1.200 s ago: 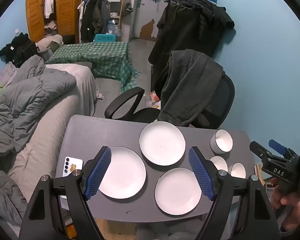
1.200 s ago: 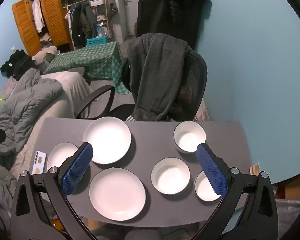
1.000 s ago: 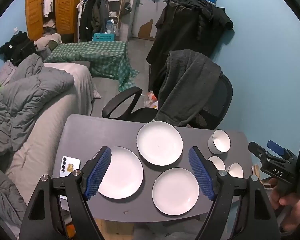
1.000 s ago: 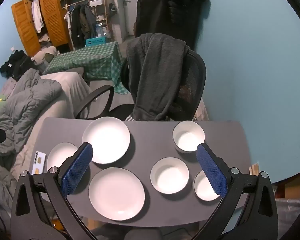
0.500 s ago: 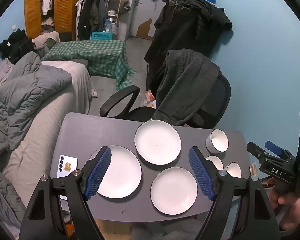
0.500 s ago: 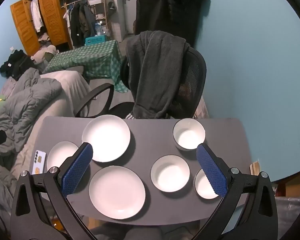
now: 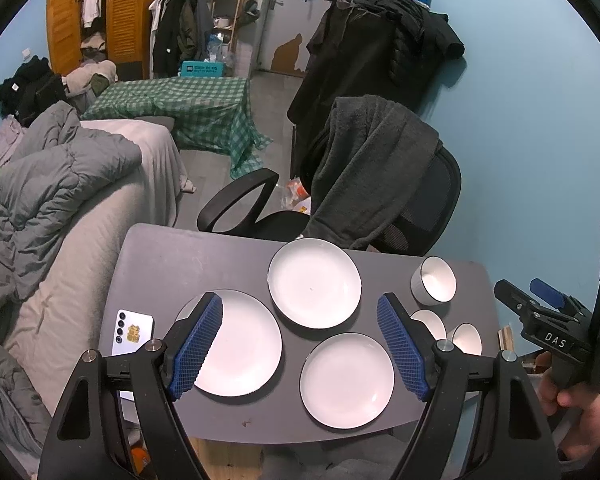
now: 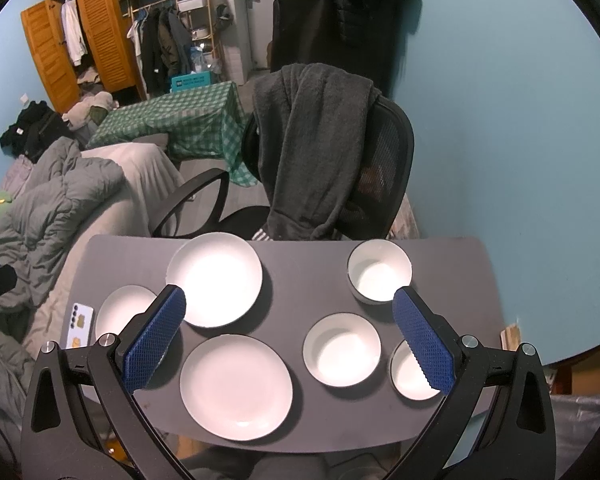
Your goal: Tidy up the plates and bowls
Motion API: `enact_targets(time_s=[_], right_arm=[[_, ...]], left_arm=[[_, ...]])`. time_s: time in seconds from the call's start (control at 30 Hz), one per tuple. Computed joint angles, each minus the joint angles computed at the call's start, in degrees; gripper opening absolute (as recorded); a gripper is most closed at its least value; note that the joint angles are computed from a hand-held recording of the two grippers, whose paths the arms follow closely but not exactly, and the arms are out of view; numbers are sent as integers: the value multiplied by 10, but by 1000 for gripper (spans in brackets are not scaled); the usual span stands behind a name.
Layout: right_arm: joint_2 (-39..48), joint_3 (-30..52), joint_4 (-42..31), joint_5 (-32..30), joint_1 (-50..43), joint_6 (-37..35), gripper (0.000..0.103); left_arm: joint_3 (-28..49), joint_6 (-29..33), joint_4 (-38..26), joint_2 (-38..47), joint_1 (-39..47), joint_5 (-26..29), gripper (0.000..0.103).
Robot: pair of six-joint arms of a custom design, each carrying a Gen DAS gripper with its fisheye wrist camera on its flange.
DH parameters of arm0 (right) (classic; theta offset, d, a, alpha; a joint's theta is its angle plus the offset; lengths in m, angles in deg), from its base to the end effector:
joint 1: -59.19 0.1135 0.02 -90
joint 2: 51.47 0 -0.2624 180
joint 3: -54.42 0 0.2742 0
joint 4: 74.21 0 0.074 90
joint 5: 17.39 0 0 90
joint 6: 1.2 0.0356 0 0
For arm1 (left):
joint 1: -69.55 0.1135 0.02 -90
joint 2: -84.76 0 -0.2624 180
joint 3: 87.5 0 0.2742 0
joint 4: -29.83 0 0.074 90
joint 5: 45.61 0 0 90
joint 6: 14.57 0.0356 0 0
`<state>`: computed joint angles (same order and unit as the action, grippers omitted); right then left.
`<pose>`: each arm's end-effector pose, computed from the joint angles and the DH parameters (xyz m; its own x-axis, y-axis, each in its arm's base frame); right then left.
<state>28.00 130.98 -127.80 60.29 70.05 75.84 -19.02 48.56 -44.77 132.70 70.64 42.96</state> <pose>0.2990 0.0651 0.2669 -0.7309 -0.3633 -0.5778 -0.4758 0.8782 0.0496 0.1653 0.0040 0.3158 -0.7069 -0.4654 -0.5327 -0.3959 0.8844 -0.2473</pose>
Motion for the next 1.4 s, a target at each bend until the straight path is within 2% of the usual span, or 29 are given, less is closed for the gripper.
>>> enact_targets(time_s=[1.4], right_arm=[[14,22,-10,12,25,11,102]], left_arm=[[-12,-22,16,12,-23,-7,81]])
